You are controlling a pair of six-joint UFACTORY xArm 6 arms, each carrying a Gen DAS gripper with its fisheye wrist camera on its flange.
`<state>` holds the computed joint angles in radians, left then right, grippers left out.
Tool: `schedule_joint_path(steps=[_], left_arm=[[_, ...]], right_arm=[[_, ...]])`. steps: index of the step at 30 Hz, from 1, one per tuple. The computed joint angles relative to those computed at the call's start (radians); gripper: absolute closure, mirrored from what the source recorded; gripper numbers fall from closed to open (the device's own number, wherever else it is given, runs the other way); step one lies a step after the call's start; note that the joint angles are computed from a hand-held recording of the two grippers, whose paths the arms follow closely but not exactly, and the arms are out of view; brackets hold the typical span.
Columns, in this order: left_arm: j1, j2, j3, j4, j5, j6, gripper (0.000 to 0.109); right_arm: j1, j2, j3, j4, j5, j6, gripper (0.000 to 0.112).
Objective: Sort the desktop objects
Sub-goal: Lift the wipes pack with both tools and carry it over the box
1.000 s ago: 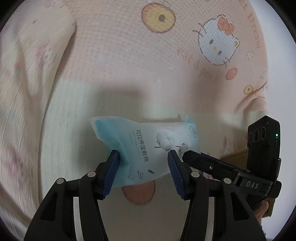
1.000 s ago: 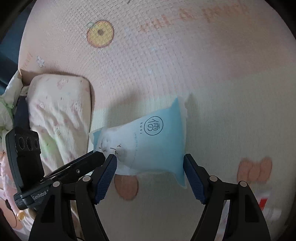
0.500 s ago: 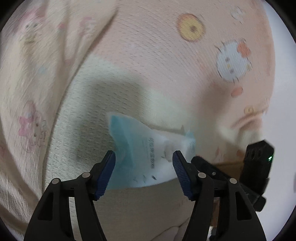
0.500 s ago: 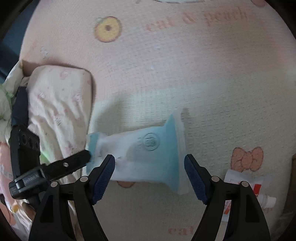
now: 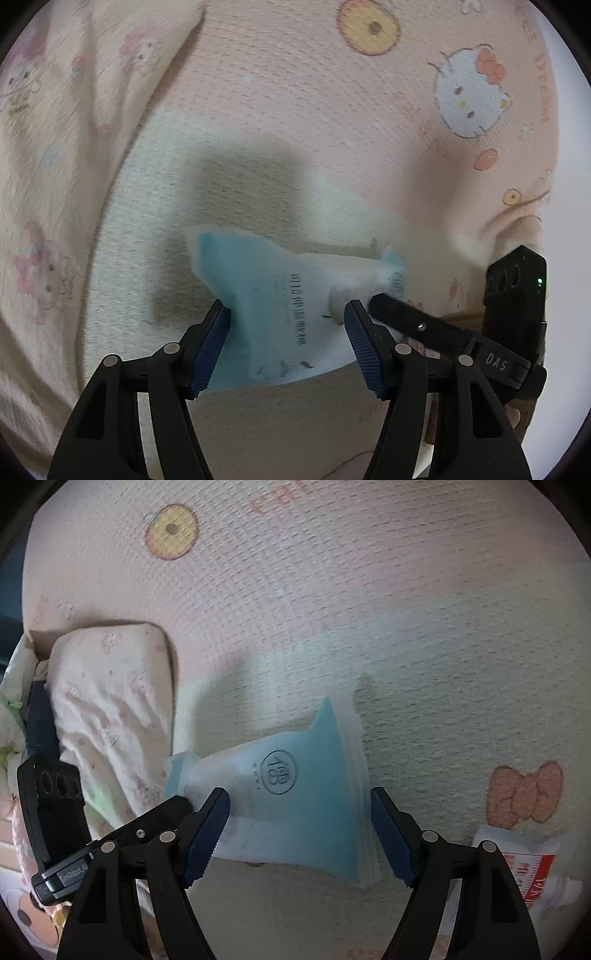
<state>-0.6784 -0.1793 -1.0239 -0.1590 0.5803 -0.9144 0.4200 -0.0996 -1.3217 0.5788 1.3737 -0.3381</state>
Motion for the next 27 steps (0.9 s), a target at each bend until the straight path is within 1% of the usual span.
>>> schedule_joint_path(steps=[2,4,6,9,10,13,15,16,20,22,27], left_arm=[[-0.008,0.007,-0.002,-0.063,-0.018,0.055,0.041],[-0.019,0.009,-0.015,-0.018,-0.001,0.038,0.041],[-0.026,0.006,-0.026,0.031,0.015,0.026,0.042],[-0.035,-0.002,-0.036,0.079,0.006,-0.008,0.042],[-0.039,-0.002,-0.045,0.100,0.006,-0.019,0.043],[-0.050,0.013,-0.097,0.166,0.022,-0.040,0.051],[-0.057,0.006,-0.120,0.191,0.031,-0.033,0.053],[-0.060,0.006,-0.129,0.201,0.032,-0.031,0.053],[-0.087,0.021,-0.210,0.306,0.046,-0.051,0.054],[-0.106,0.043,-0.270,0.354,0.072,-0.059,0.054],[-0.153,0.096,-0.401,0.412,0.098,-0.057,0.054]], right_arm=[[0.002,0.001,-0.001,0.010,0.018,-0.016,0.036],[0.019,-0.025,0.023,-0.011,-0.011,-0.030,0.037],[0.030,-0.051,0.042,-0.028,-0.040,-0.047,0.040],[0.022,-0.074,0.046,-0.013,-0.045,-0.068,0.042],[0.023,-0.081,0.045,-0.012,-0.051,-0.070,0.042],[0.031,-0.118,0.047,-0.033,-0.087,-0.085,0.043],[0.031,-0.143,0.042,-0.045,-0.109,-0.097,0.043],[0.027,-0.151,0.036,-0.043,-0.113,-0.105,0.044],[0.001,-0.199,0.023,-0.018,-0.143,-0.124,0.046],[-0.020,-0.214,0.007,-0.003,-0.137,-0.122,0.047],[-0.074,-0.268,-0.025,0.008,-0.141,-0.133,0.049]])
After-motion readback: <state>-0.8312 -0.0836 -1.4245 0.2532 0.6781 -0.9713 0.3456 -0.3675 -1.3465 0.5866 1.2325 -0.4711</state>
